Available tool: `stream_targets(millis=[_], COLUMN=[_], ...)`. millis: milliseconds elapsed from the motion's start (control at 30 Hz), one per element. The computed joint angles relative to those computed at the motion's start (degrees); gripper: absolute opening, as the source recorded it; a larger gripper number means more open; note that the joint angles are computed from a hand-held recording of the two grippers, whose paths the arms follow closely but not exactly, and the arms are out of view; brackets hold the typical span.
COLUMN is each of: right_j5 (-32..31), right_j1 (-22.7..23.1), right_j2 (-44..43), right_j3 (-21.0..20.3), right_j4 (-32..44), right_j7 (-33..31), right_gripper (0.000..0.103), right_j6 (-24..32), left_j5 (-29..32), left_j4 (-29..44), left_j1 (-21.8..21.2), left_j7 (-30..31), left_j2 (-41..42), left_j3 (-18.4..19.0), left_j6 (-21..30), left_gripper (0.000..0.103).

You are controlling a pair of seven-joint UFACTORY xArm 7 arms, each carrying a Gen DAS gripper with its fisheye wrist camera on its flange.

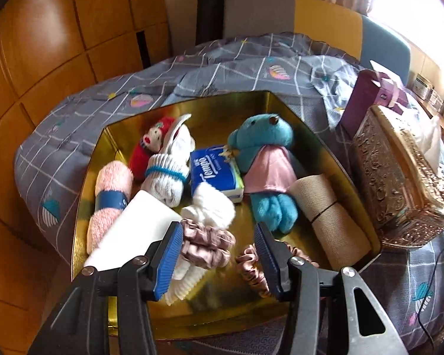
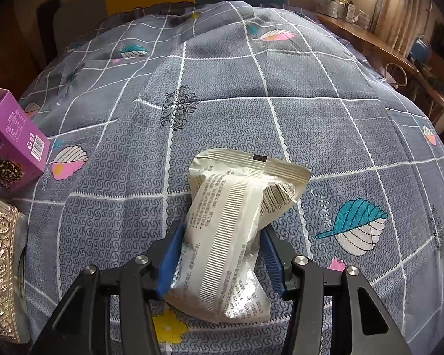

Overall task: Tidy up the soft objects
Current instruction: 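Lower the white glove into the tray and open the left tool, then carry the white snack packet into the tray and open the right tool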

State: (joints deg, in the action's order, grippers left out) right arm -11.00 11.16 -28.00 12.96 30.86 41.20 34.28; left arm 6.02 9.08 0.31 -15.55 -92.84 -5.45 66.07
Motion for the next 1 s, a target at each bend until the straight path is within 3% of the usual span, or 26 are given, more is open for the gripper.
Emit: stream_targets(millis=[133, 467, 767, 1000], right_j5=[0.1, -2.9, -5.9, -1.3], right_j1=[0.3, 2.2, 7.4, 14.9], right_j2=[2.5, 9.1, 16.5, 20.1], right_j3=[0.2, 1.7, 3.5, 4.5], right_j4=[4.6, 18.9, 33.0, 38.5], right_j7=[-0.3, -1.4, -4.1, -14.5], right_gripper=[0.050, 0.050, 0.050, 0.050], right_j6=[3.7, 6.5, 2.0, -2.4], left_j5=[0.0, -0.9, -2.1, -2.1], left_j4=[0.2, 0.1, 0.1, 0.3], left_j1=[-0.5, -1.4, -2.8, -2.6], left_j7=[0.6, 1.9, 2.6, 3.0], left_j2=[-1.1, -2.6, -3.7, -4.3], left_j3=[0.1, 0.5, 0.0, 0.3], left_j6=[0.1, 0.1, 0.4, 0.4], left_gripper=[0.051, 0.051, 0.051, 0.051])
